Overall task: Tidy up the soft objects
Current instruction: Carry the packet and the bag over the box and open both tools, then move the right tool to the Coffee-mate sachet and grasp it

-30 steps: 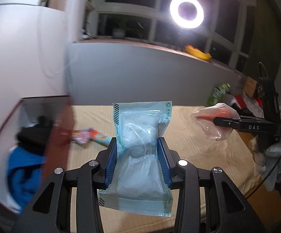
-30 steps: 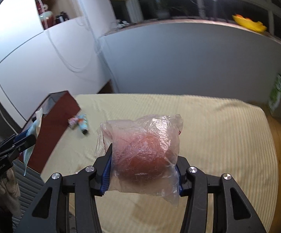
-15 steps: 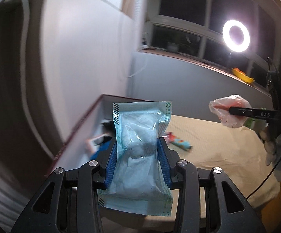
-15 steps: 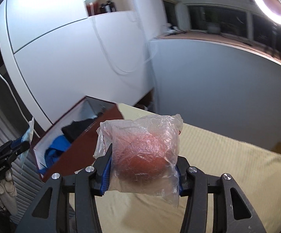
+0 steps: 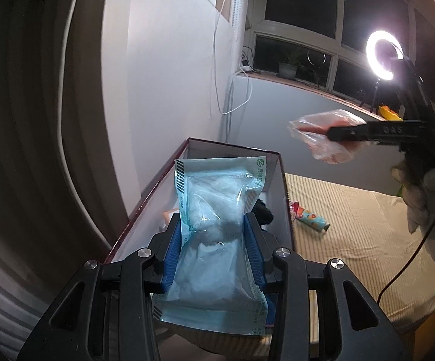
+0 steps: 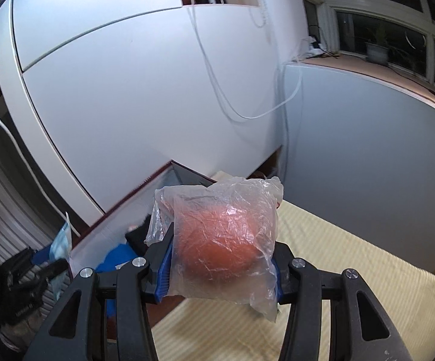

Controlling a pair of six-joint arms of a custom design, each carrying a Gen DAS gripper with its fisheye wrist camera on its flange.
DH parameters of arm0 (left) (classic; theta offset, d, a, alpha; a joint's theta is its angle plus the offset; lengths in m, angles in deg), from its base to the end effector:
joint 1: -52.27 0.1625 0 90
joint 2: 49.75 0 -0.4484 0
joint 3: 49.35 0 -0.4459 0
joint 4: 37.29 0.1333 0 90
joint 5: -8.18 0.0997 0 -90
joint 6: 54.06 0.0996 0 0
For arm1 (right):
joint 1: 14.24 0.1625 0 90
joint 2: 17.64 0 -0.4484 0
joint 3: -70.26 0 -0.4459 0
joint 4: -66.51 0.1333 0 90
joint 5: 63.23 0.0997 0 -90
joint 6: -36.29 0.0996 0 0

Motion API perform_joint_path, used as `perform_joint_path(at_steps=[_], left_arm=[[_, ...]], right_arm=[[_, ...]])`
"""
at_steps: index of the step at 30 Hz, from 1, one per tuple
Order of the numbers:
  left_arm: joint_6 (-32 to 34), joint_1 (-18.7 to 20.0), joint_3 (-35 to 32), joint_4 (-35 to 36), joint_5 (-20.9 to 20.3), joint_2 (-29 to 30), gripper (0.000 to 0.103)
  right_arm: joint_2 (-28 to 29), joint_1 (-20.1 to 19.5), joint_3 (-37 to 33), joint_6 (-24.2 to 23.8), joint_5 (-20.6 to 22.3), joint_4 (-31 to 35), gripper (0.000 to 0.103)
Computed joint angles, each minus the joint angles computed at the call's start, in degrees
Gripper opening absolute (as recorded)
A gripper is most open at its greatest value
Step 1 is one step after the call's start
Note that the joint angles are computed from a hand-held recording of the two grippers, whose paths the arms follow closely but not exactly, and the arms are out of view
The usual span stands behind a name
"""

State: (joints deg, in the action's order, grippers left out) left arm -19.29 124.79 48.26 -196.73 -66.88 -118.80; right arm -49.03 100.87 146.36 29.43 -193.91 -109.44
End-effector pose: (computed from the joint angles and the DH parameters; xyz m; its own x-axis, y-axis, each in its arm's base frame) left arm -0.0557 -0.7062 0.3606 -0.6691 0.5175 -0.5334 0.7410 0.5187 -0.4265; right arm 0.4118 -0.7175 0.0913 -0.8247 -0.0145 0.5654 -0.4206 0.6841 -0.5959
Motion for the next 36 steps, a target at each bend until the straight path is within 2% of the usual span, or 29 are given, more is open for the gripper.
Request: perform_joint_path(at_steps=[8,20,24,26,28,30,36], left_arm=[[1.6,0.3,-1.6,-1.6,2.2,2.5,0.039],[2.2,0.8,-4.2,-0.4,3.6,5.0,0.040],[1.4,0.9,-4.6,-1.2,4.2,5.4,0.048],[1.1,0.9,-4.5,-1.5,4.4,5.4,0.052],[0.6,1.0,-4.8,-1.0,4.4,5.4,0.058],[0.2,1.1,-4.9,-0.8,4.3,5.4,0.060],[-1.0,1.3,-4.2,-1.4,3.7,4.3,0.060]], right_arm=[[6.8,-1.8,-11.4,1.7,2.2,8.9,0.046],[12.9,-3.0,-21.0,2.2,4.6,18.0,0.047],[14.2,-2.8,-23.1,2.0,4.1,19.3,0.048],[14.7,-2.5,-23.6,1.4,3.5,18.3,0.055],[15.0,-2.1,-24.0,0.5,2.3,16.5,0.076],[15.1,-1.7,-23.8,-1.3,2.0,14.1,0.078],[14.1,-0.8,-22.6,-4.0,0.8,12.8,0.080]])
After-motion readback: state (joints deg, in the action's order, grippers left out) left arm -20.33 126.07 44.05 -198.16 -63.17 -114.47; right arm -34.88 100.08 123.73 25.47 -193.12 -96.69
